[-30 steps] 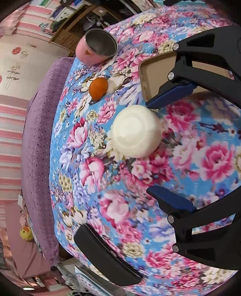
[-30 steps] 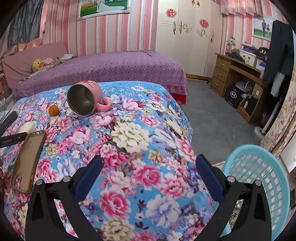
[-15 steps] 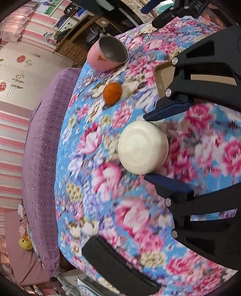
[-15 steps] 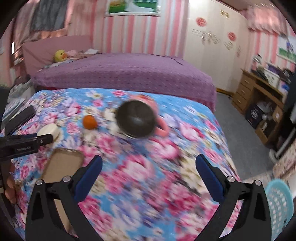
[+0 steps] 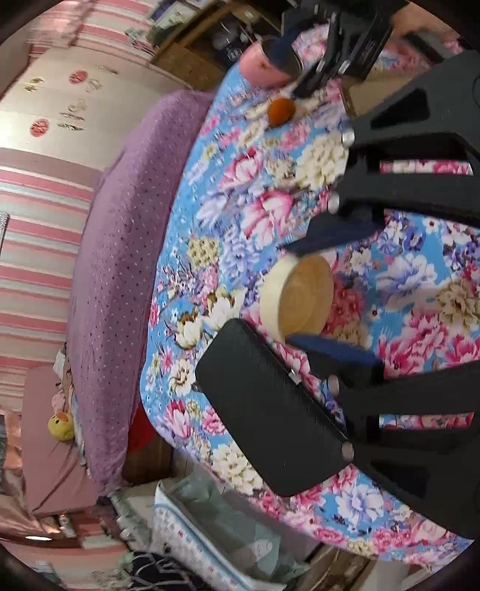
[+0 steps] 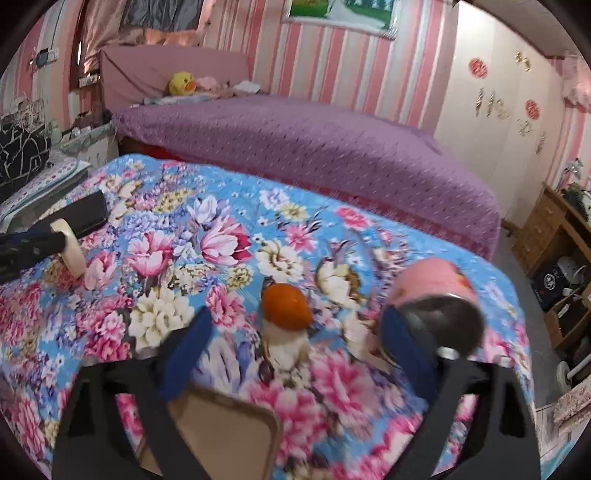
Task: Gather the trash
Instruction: 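Grasp the white round lid with the left tool, then grasp the small orange ball with the right tool while the left tool holds the lid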
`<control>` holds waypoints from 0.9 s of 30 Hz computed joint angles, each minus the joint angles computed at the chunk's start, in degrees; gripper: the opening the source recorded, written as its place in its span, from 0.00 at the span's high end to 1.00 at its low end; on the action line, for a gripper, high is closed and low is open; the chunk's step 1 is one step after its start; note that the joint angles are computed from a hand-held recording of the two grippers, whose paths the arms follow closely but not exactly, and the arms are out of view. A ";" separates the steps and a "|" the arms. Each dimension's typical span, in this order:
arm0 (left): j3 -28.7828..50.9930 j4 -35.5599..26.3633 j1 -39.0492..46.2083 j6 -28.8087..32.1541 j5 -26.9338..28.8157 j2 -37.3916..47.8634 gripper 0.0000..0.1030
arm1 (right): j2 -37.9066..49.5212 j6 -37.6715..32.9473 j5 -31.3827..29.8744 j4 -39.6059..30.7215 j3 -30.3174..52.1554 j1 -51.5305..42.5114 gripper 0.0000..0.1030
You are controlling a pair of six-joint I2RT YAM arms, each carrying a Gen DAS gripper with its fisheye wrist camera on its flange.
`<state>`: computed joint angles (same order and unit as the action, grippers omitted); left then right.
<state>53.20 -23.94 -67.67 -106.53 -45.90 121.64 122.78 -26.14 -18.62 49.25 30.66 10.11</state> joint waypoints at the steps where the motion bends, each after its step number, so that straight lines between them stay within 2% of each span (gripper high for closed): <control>1: 0.28 -0.47 -0.09 -0.60 -0.07 0.24 0.63 | 0.49 -0.19 0.38 -1.13 1.11 0.60 0.27; 3: 0.21 -0.72 -0.13 -0.70 -0.20 0.42 0.63 | 1.94 -0.62 2.28 -1.87 2.98 2.24 0.29; 5: -0.91 2.17 0.00 0.90 -0.02 0.27 0.62 | 3.83 -0.59 4.59 -3.68 5.61 3.99 0.34; 8: 0.06 0.35 -0.24 0.18 0.37 1.00 0.56 | 5.19 -0.83 5.15 -7.68 8.67 4.63 0.51; 10: 0.38 -0.96 -0.12 -0.37 1.63 1.39 0.34 | 5.30 -1.43 4.44 -9.05 9.39 4.53 0.65; 11: 0.52 -1.30 0.08 -0.36 2.40 1.75 0.30 | 5.28 -1.82 4.32 -8.41 9.03 4.48 0.68; 12: 0.55 -1.36 0.12 -0.24 2.81 2.09 0.26 | 5.21 -1.95 4.41 -7.69 8.64 4.45 0.69; 14: -0.27 -0.01 0.33 0.62 3.17 1.96 0.26 | 4.62 -1.87 3.85 -5.67 7.16 3.82 0.71; 18: 0.45 -0.73 0.96 -0.41 3.20 3.18 0.15 | 2.19 -2.48 0.23 -1.22 1.97 0.71 0.72; 21: -0.02 2.88 2.13 1.16 3.46 3.88 0.15 | 1.09 -4.29 -1.63 2.19 -1.97 -1.74 0.72; 27: 3.18 2.81 4.20 3.34 4.52 6.77 0.15 | -2.41 -8.22 -7.72 3.06 -7.42 -9.08 0.72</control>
